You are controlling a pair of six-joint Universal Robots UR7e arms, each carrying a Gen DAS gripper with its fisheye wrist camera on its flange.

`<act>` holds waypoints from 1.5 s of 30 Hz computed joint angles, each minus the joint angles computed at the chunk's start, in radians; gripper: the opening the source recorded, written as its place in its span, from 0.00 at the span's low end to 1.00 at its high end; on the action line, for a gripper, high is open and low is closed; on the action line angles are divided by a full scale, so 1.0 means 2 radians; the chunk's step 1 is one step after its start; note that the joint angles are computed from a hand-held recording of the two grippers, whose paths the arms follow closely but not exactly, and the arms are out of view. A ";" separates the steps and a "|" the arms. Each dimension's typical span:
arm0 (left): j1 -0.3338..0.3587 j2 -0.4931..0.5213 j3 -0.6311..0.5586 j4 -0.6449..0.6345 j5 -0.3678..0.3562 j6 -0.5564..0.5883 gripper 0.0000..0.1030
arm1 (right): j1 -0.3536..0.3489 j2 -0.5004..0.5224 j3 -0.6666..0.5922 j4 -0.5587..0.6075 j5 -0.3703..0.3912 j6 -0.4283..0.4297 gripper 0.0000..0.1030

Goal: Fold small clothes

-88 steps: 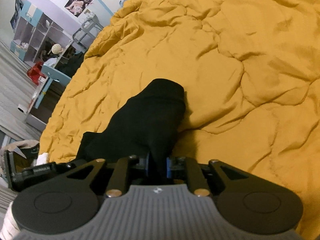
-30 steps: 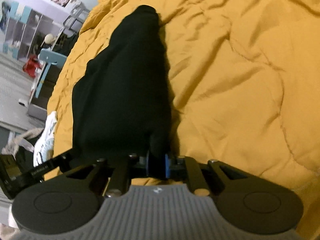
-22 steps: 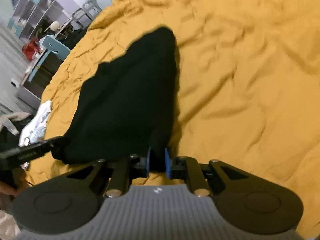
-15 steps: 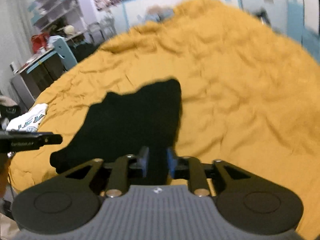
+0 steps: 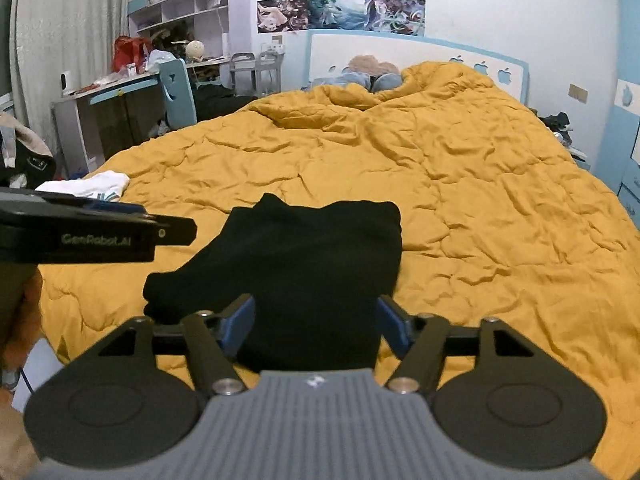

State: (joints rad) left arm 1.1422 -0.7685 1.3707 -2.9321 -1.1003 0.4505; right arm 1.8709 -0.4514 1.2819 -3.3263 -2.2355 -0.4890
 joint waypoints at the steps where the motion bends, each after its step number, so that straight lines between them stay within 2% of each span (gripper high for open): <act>1: -0.001 -0.001 0.003 -0.001 0.004 -0.004 0.90 | -0.001 -0.002 0.005 0.006 -0.002 0.007 0.66; 5: -0.006 0.004 0.006 0.009 0.048 -0.013 0.91 | -0.005 -0.010 0.012 0.057 -0.004 0.059 0.72; 11: -0.002 0.005 -0.012 0.092 0.062 -0.061 0.91 | -0.010 -0.012 0.013 0.101 -0.008 0.105 0.74; 45: -0.002 0.002 -0.004 0.097 0.068 -0.058 0.91 | -0.012 -0.009 0.004 0.107 -0.005 0.108 0.75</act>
